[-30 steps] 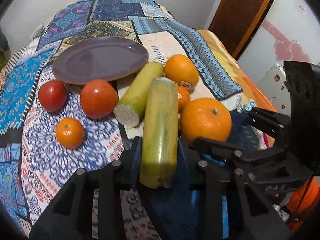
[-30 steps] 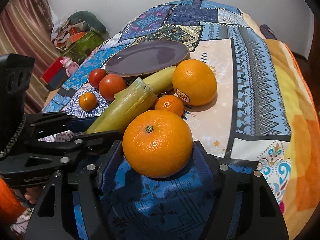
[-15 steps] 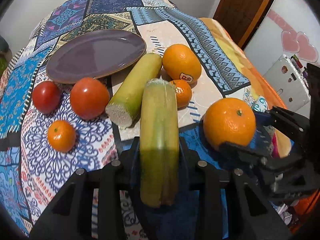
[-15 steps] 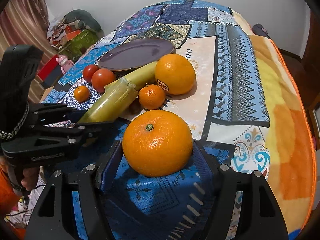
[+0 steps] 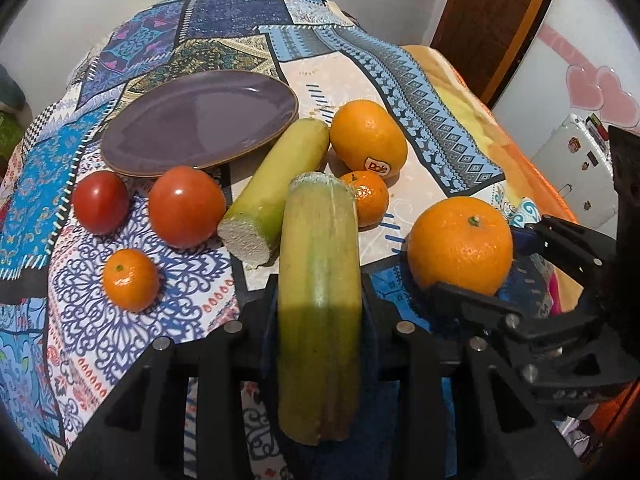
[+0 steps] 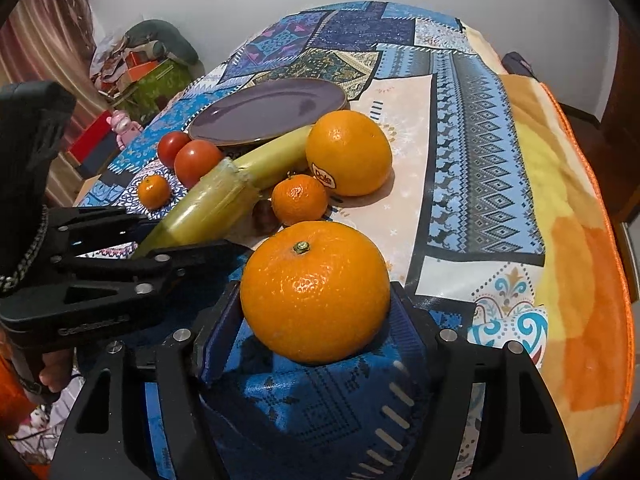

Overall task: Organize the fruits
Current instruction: 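Lift the corn cob with the left tool while the right tool lifts the orange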

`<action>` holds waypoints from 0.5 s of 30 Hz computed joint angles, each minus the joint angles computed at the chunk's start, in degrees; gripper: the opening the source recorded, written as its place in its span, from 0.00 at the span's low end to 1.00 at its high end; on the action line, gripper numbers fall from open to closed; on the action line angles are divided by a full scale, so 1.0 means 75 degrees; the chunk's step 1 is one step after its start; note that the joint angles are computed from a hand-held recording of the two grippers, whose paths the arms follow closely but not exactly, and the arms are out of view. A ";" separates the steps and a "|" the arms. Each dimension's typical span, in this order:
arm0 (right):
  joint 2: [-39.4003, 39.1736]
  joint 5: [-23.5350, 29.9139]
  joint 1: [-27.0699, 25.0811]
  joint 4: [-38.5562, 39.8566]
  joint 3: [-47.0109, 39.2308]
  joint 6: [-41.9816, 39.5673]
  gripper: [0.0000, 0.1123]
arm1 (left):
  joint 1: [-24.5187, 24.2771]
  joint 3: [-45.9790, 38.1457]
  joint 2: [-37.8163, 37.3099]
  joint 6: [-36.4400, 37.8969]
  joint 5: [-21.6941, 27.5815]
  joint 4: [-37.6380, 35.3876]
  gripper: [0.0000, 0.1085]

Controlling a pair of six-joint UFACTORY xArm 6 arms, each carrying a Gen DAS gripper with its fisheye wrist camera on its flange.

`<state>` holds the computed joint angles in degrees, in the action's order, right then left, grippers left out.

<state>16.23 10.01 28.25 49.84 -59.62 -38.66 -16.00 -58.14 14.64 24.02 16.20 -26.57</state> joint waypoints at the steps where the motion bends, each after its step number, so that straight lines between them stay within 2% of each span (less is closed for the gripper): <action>1: -0.0019 -0.0069 0.0017 -0.0031 0.0027 0.0025 0.60 | 0.0006 0.0067 -0.0081 0.0044 -0.0047 -0.0052 0.33; 8: -0.0202 -0.0166 0.0026 0.0415 -0.0032 -0.0348 0.59 | 0.0160 0.0333 -0.0598 0.0196 -0.0262 -0.0316 0.33; 15: -0.0082 -0.0330 0.0027 0.0604 -0.0573 -0.0553 0.59 | 0.0377 0.0258 -0.0860 0.0228 -0.0495 -0.0326 0.33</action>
<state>15.62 7.53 28.46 54.37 -63.92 -42.81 -13.17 -56.21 8.19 25.74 12.48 -29.01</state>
